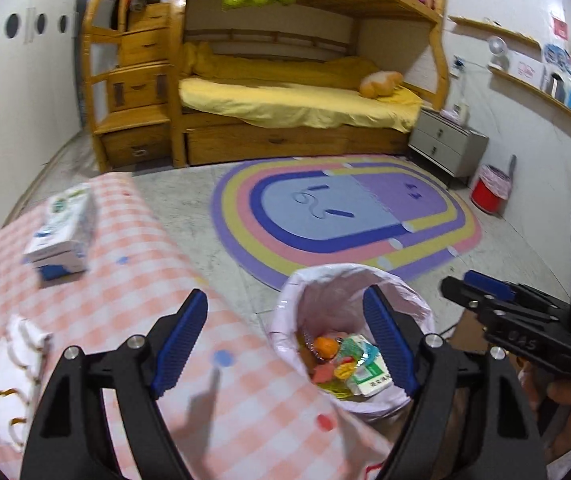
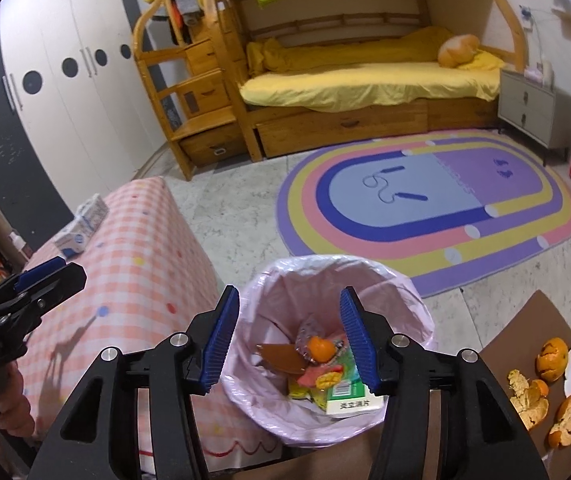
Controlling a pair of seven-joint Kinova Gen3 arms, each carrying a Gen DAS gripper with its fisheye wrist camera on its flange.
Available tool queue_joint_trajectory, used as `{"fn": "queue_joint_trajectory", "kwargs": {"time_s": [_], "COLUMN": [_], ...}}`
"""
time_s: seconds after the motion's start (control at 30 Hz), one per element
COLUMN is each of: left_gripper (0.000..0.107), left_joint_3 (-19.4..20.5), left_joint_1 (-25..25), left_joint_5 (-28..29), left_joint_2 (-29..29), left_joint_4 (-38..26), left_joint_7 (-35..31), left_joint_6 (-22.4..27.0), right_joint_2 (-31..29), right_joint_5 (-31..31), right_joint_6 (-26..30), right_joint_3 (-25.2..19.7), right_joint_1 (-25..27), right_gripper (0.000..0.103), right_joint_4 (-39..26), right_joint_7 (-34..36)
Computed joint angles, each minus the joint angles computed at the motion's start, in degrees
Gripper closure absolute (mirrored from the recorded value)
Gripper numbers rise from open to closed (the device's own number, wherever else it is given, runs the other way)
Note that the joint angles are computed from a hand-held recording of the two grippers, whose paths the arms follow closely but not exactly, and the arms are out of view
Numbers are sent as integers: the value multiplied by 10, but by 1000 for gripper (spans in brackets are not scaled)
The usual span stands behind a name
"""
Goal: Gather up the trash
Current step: 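Return both grippers to the table and reach the left gripper to the white plastic bag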
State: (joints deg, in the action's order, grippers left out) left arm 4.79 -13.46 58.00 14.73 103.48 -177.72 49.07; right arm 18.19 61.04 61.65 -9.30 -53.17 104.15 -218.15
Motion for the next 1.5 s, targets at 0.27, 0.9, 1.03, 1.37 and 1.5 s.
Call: {"fn": "queue_joint_trajectory", "kwargs": {"time_s": [0.27,0.9,1.03,1.37,1.5], "left_gripper": [30,27,25,21,22], "left_joint_3": [-38,-48,-32,-7,-10], "left_joint_1": [-51,-179,-194,-145,-120], "left_joint_5": [-1,-56,-79,-163,-205], "left_joint_2": [-22,51,64,81,97], "left_joint_4": [-9,-121,-130,-125,-145], "left_joint_7": [-2,75,69,66,107], "left_joint_6": [5,-50,-35,-35,-37], "right_joint_2": [18,188,214,201,198], "right_joint_5": [-5,-74,-122,-161,-167], "right_joint_6": [39,-86,-97,-104,-109], "right_joint_3": [-1,81,86,156,159], "right_joint_1": [-26,-34,-23,-58,-58], "right_gripper": [49,49,49,49,49], "right_joint_4": [-110,-436,-453,-424,-416], "right_joint_7": [93,380,419,403,403]}}
